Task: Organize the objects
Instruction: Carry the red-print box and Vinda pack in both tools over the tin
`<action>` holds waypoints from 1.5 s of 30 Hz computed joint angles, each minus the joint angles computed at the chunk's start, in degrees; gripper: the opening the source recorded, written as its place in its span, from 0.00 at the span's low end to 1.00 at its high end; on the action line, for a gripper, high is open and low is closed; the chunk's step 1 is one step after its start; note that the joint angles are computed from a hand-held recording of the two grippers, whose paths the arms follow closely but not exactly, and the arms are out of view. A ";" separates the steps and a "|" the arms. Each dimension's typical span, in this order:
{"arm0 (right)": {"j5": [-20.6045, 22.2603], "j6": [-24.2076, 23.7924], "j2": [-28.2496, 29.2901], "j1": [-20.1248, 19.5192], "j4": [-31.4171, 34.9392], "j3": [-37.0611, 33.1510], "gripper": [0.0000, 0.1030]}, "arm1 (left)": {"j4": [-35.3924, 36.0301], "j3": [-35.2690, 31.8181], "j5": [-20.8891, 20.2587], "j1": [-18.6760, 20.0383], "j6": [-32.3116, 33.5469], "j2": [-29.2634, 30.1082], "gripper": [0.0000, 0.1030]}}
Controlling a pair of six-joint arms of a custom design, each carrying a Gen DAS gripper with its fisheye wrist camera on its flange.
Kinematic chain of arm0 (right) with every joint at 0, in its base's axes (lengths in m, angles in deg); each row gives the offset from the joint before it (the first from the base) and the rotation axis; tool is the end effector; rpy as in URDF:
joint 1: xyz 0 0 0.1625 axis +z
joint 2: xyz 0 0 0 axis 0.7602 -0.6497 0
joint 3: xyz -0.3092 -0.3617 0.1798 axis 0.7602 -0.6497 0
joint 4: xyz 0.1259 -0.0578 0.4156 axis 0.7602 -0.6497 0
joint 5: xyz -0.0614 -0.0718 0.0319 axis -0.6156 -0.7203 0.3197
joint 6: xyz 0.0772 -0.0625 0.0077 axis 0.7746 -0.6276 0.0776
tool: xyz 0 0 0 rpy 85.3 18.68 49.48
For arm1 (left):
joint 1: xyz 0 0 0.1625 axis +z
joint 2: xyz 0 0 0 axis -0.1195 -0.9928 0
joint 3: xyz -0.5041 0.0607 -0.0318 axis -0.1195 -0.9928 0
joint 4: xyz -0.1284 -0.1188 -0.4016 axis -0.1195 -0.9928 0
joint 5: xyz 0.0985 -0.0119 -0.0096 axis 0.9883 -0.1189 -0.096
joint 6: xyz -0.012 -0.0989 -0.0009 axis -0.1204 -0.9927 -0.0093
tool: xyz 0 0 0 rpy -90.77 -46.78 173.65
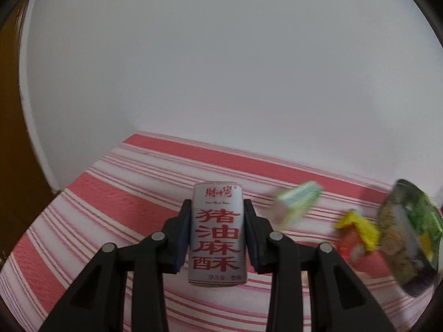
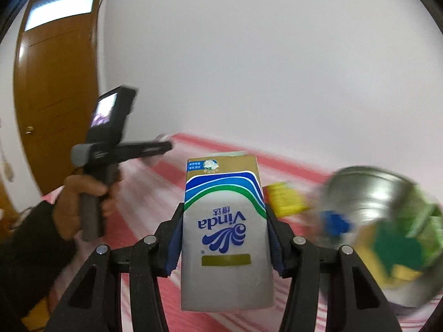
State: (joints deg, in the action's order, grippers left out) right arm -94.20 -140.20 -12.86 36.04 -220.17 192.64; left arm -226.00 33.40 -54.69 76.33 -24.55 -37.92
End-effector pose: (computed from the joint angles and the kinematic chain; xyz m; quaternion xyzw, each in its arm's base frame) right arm 0.0868 -0.6087 0.0625 0.3403 -0.8009 0.4393 0.2231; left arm -0.0616 -0.7109 0.0956 0.1858 0.8318 -0.4381 0.2857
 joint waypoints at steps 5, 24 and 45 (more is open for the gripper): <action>1.58 -0.07 -3.16 -2.50 -6.37 2.92 0.53 | -3.98 2.81 -1.62 -3.10 1.13 1.17 0.33; 3.47 6.65 -11.09 -8.81 -16.92 4.13 0.53 | 1.11 2.24 -4.70 -12.53 -1.37 7.59 0.33; -2.90 11.03 -13.00 -11.46 -16.64 2.97 0.53 | 7.39 -3.76 -3.04 -17.93 -7.41 14.59 0.33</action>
